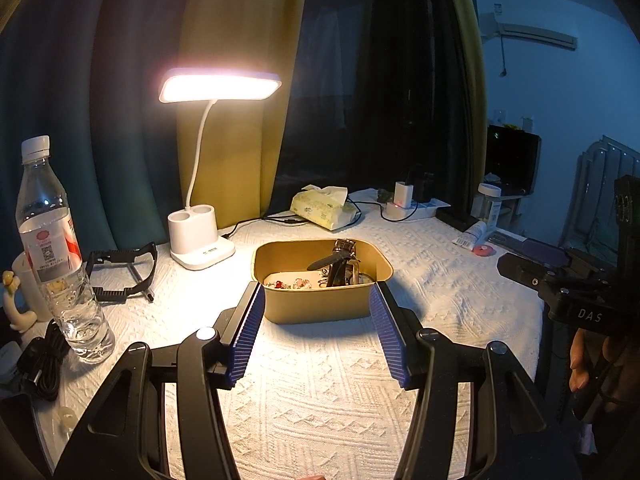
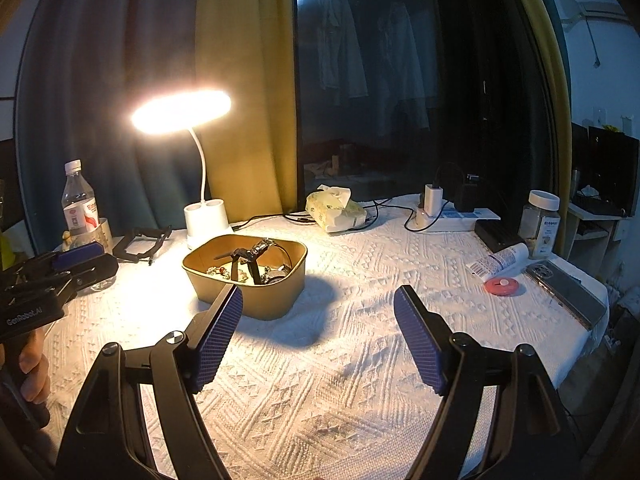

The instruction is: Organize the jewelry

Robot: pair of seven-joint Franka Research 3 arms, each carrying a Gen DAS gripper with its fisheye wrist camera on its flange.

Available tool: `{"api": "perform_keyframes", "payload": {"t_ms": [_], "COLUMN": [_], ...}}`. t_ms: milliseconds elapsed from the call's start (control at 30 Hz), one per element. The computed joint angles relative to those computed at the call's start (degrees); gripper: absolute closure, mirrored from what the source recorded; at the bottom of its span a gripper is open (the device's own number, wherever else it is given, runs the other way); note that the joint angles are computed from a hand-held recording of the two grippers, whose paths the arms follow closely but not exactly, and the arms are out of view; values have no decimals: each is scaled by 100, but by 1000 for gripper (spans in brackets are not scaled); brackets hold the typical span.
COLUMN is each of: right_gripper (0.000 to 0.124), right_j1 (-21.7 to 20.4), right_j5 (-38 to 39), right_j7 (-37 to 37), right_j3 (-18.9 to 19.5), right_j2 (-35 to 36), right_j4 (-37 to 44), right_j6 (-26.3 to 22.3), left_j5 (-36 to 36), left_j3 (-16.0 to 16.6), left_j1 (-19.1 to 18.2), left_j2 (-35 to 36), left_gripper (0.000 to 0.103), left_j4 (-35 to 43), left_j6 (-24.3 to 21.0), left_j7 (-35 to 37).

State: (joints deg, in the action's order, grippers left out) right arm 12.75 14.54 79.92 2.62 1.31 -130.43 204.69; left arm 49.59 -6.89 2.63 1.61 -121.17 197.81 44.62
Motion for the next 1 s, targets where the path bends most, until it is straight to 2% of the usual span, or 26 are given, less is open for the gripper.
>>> {"api": "perform_keyframes", "payload": {"t_ms": [233,400,1000], "right_gripper": [46,46,46], "right_j1": [13,18,8], "right_j5": [53,68,4], "right_j7": [-60,-67,-10], "right_j3": [6,9,10], "right_j2": [1,3,27], "right_j4": [17,19,37], "right_j6": [-58,-57,-109], "left_j5": [39,-479,-393], "left_j3": [-1,28,10], "left_j1": [11,-72,-47], "left_j2": [-1,-24,-21], "left_gripper": [45,45,45], "left_j4": [6,-100,-83], "left_j6": [0,-2,-20], "left_j7": [-41,397,314]}}
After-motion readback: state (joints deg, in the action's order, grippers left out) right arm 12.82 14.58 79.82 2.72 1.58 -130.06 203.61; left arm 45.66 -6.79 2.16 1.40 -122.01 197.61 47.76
